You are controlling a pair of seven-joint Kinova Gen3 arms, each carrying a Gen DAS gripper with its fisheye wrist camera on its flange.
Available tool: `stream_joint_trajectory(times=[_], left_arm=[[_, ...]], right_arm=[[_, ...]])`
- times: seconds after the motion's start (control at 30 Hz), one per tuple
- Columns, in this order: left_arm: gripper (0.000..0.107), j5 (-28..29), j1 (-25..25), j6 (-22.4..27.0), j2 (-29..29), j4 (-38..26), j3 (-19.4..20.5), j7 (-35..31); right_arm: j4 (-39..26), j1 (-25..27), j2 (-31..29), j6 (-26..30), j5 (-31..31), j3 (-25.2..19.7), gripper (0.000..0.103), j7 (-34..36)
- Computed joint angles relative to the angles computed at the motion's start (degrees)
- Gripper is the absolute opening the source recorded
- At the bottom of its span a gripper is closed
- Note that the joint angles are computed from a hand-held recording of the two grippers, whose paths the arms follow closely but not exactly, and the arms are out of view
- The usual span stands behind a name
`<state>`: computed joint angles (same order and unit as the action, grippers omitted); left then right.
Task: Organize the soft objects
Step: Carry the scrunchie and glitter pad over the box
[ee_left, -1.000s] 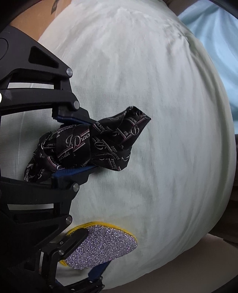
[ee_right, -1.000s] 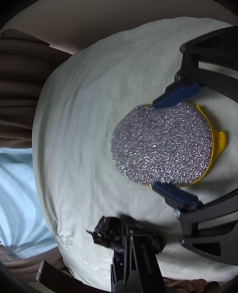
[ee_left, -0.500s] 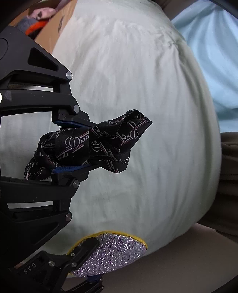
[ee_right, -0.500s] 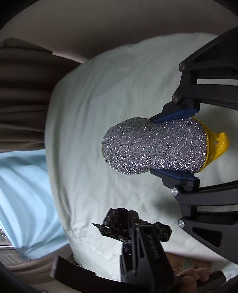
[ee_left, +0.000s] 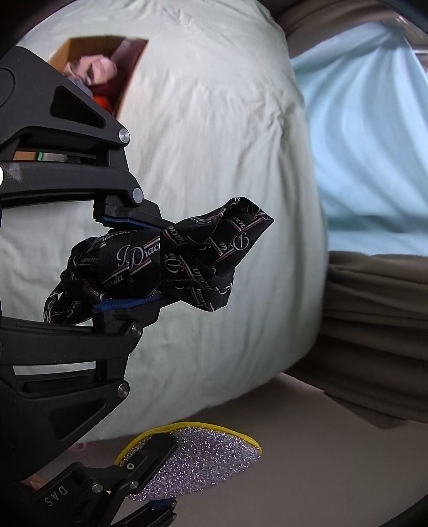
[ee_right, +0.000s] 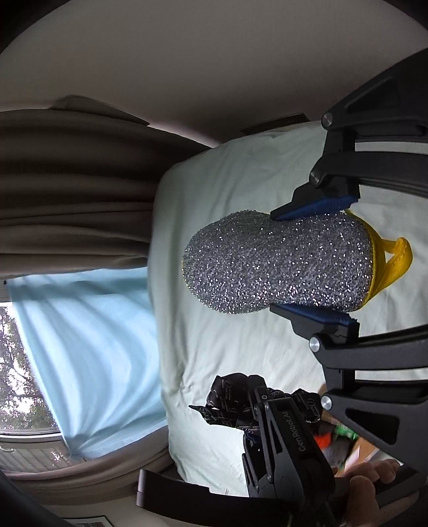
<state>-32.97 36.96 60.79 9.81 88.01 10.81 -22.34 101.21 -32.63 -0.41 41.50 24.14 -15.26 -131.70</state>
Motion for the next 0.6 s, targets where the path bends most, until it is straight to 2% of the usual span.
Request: stream_joint_trajectory(times=[0.13,0.33,0.53,0.6], left_arm=[[0.029,0.7,0.0,4.2,-5.9,0.9,1.5,-0.2],[0.029,4.1,-3.9,9.5,-17.2,5.0,4.7,-3.7],[0.029,8.9,-8.1,14.5,-28.9,9.7,2.1,-11.7],[0.029,10.5,-9.1,15.8,-32.6,11.4,-0.4,-15.3]], right_arm=[[-5.3,-2.4,-1.5,7.3,0.7,-2.8,0.044,-3.2],[-13.1,-8.5,-1.2,17.3,5.4,-8.3,0.044,-13.0],[-21.8,-18.7,4.3,25.6,11.5,-10.7,0.044,-20.8],[-25.1,-22.1,6.8,27.6,12.6,-10.5,0.044,-22.8]])
